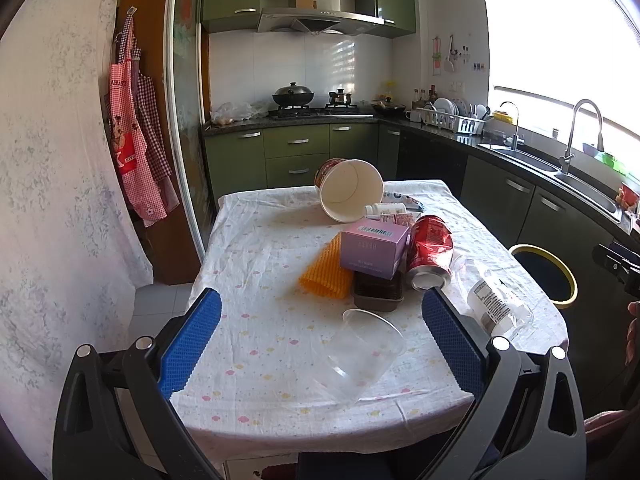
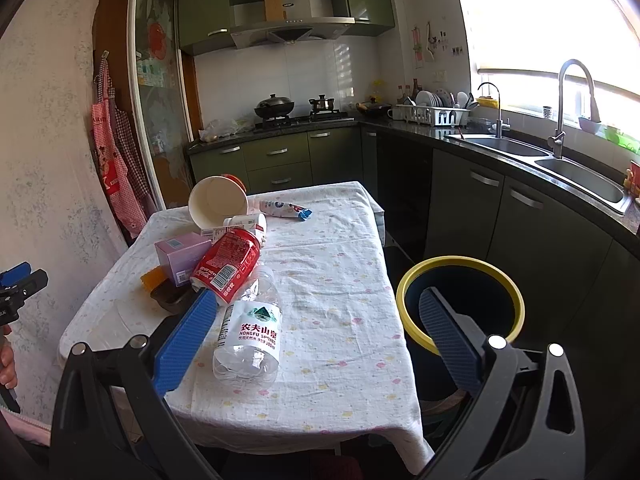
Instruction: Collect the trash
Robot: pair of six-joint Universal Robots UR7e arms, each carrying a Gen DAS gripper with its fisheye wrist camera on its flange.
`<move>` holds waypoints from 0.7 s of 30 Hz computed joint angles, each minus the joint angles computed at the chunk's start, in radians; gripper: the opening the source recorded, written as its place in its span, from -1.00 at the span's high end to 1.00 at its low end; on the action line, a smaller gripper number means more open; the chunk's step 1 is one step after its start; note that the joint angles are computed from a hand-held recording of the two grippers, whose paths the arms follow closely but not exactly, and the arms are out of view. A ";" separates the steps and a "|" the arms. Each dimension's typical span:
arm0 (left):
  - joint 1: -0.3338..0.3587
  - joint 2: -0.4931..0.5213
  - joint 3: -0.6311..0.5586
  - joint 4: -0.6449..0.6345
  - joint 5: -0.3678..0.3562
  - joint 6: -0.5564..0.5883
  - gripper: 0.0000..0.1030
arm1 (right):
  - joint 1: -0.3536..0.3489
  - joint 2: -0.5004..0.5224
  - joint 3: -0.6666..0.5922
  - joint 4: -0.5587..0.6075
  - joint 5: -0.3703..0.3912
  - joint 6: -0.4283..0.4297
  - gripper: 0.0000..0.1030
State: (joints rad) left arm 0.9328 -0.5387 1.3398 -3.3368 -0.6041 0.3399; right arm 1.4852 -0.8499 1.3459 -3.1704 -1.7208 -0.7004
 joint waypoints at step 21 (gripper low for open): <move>0.003 -0.003 0.017 -0.013 0.001 0.000 -0.93 | -0.001 0.005 -0.005 0.003 -0.004 0.001 -0.88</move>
State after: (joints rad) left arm 0.9357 -0.5416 1.3566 -3.3496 -0.6028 0.3398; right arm 1.4846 -0.8445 1.3408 -3.1670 -1.7247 -0.6994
